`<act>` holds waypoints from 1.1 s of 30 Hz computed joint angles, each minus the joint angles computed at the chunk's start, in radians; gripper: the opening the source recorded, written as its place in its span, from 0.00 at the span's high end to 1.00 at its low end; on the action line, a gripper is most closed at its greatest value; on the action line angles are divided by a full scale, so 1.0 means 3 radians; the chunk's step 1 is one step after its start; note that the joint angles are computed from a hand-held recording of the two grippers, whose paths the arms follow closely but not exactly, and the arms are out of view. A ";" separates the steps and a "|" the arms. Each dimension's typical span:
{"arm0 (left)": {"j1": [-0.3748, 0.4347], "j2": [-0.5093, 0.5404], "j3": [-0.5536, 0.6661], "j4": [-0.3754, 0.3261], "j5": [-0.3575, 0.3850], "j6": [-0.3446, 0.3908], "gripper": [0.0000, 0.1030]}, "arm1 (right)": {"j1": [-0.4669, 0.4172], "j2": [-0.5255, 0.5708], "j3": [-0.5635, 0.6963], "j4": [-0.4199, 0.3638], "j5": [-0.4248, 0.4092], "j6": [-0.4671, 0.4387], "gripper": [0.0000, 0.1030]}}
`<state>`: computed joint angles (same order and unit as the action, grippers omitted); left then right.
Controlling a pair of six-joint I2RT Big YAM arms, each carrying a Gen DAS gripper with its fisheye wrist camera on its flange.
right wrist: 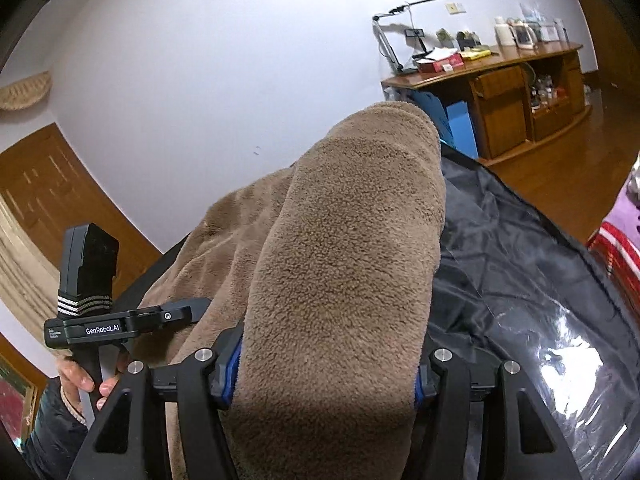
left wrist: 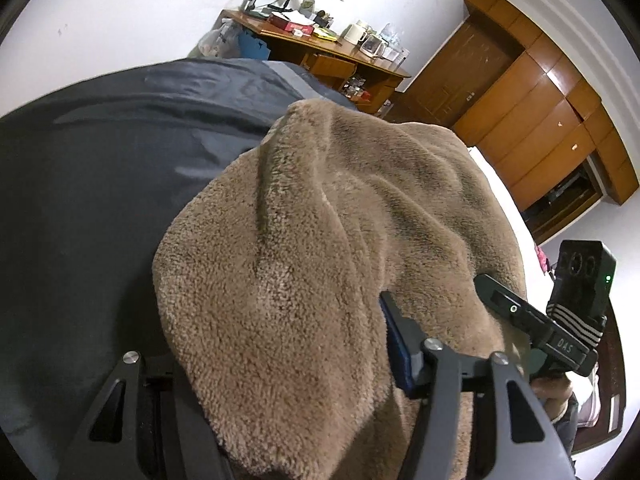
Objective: Fold clothes
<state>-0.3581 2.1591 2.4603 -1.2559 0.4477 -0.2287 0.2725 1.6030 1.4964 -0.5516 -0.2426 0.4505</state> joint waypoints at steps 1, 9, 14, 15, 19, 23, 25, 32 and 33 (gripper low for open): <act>0.0022 -0.0150 -0.0264 0.0082 0.0005 0.0007 0.32 | -0.0009 0.0002 0.0001 -0.0008 -0.0010 0.0004 0.38; -0.0035 -0.0684 -0.1013 0.0496 -0.0677 0.0092 0.21 | 0.0154 -0.0119 0.0017 -0.0293 0.0537 -0.0018 0.21; -0.0055 -0.1248 -0.1800 0.1042 -0.1067 0.0162 0.21 | 0.0419 -0.0408 -0.0187 -0.0264 0.1495 -0.0166 0.21; -0.0049 -0.1361 -0.1956 0.1146 -0.1077 0.0146 0.21 | 0.0479 -0.0467 -0.0258 -0.0180 0.1740 -0.0233 0.21; -0.0041 -0.1618 -0.2367 0.1485 -0.1039 0.0109 0.21 | 0.0800 -0.0756 -0.0635 0.0304 0.2525 -0.0691 0.21; -0.0120 -0.1680 -0.2496 0.1588 -0.0869 0.0131 0.21 | 0.0953 -0.0748 -0.0764 0.0527 0.2489 -0.1195 0.21; -0.0186 -0.1678 -0.2525 0.1582 -0.0908 0.0265 0.21 | 0.0982 -0.0672 -0.0729 0.0424 0.2362 -0.1281 0.21; -0.0327 -0.1324 -0.2233 0.1312 -0.1376 0.0357 0.18 | 0.0736 -0.0410 -0.0454 -0.0023 0.1863 -0.0867 0.16; -0.0320 -0.1298 -0.2213 0.1307 -0.1368 0.0347 0.17 | 0.0708 -0.0378 -0.0433 -0.0054 0.1807 -0.0869 0.15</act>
<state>-0.4542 1.7695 1.7963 -0.8636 0.0372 -0.1247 0.4850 1.4897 1.3666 -0.5678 0.2995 0.1898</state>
